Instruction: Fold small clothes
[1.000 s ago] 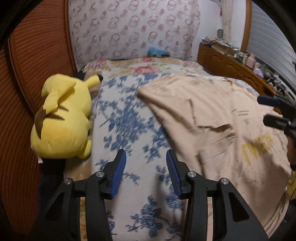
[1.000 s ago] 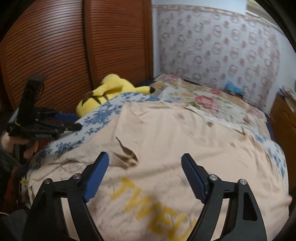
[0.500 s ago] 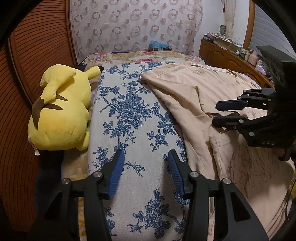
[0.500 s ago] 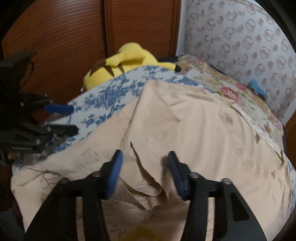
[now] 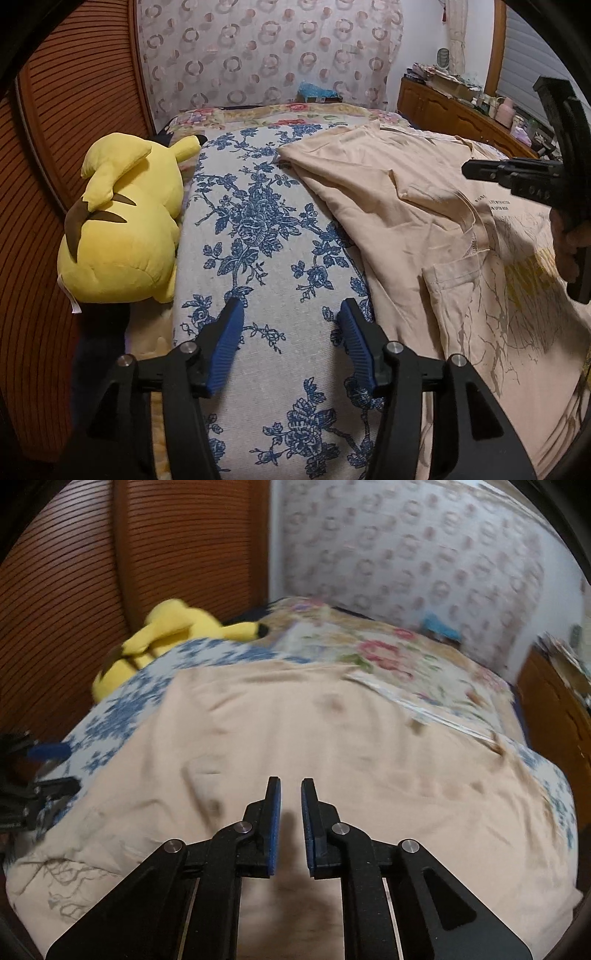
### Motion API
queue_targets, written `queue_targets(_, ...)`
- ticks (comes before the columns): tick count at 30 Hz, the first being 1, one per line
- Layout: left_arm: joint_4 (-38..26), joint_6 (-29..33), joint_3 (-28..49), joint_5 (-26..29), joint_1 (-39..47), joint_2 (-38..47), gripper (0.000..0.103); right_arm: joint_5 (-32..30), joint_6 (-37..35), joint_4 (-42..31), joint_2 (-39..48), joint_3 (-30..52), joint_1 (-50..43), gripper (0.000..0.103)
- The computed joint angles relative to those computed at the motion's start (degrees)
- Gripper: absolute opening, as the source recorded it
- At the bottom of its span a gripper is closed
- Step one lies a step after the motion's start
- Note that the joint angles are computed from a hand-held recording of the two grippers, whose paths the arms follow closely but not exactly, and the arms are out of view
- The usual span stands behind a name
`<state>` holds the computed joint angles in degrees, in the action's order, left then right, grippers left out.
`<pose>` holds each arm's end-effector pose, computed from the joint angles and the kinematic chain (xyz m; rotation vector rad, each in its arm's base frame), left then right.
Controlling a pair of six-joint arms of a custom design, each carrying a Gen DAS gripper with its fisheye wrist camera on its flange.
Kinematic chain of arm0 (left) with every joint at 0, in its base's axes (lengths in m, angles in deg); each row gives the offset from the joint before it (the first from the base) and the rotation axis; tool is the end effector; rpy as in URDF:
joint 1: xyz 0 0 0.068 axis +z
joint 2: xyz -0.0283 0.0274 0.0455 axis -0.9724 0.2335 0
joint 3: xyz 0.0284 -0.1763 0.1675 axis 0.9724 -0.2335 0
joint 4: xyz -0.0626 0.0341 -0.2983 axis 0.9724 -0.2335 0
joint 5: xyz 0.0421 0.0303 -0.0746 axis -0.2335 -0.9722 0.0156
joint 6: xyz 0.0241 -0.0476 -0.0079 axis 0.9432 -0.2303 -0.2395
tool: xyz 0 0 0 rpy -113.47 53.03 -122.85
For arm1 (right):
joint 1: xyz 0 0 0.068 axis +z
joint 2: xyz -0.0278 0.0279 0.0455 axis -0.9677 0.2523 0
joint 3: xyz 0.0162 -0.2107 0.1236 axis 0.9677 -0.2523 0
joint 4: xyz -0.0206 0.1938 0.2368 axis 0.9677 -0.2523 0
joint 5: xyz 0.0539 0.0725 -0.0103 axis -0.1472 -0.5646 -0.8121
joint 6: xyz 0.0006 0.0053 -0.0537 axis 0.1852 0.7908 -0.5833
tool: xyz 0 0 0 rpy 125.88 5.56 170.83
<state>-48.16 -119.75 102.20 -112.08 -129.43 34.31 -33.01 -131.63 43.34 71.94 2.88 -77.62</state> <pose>0.1944 -0.2226 0.1523 -0.3546 2.4193 0.0732 0.4118 0.0041 0.1652 -1.1381 2.1387 0.4010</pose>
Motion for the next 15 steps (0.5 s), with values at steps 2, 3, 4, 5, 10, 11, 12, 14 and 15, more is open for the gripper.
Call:
queue_targets(2,0.0,-0.1,0.1,0.0,0.0,0.2,0.054,-2.0,-1.3,-3.0,0.6,1.7,-0.7,0.021)
queue_targets(3,0.0,-0.2,0.2,0.0,-0.1,0.3,0.054,-3.4,-2.5,-5.0,0.6,2.4,-0.7,0.031)
queue_targets(4,-0.1,-0.3,0.3,-0.1,-0.1,0.4,0.054,-4.2,-3.8,-6.7,0.6,2.8,-0.4,0.032)
queue_targets(5,-0.1,-0.3,0.3,-0.1,-0.1,0.3,0.054,-4.5,-4.5,-7.7,0.4,2.6,0.1,0.032)
queue_targets(10,-0.1,-0.3,0.4,0.0,-0.1,0.4,0.055,-1.7,-6.3,-6.8,-1.8,-1.8,4.7,0.032)
queue_targets(11,-0.1,-0.3,0.4,0.0,-0.1,0.4,0.055,0.0,-5.5,-5.9,-1.3,-2.1,5.8,0.032)
queue_targets(12,-0.1,-0.4,0.4,0.0,-0.1,0.4,0.055,1.1,-5.0,-5.4,-0.4,-1.7,6.6,0.032)
queue_targets(14,0.0,-0.3,0.4,0.0,-0.1,0.4,0.055,2.1,-4.9,-5.2,1.2,-0.9,7.2,0.029)
queue_targets(15,0.0,-0.3,0.4,0.0,-0.1,0.4,0.056,1.7,-5.7,-6.3,2.2,0.1,7.1,0.017)
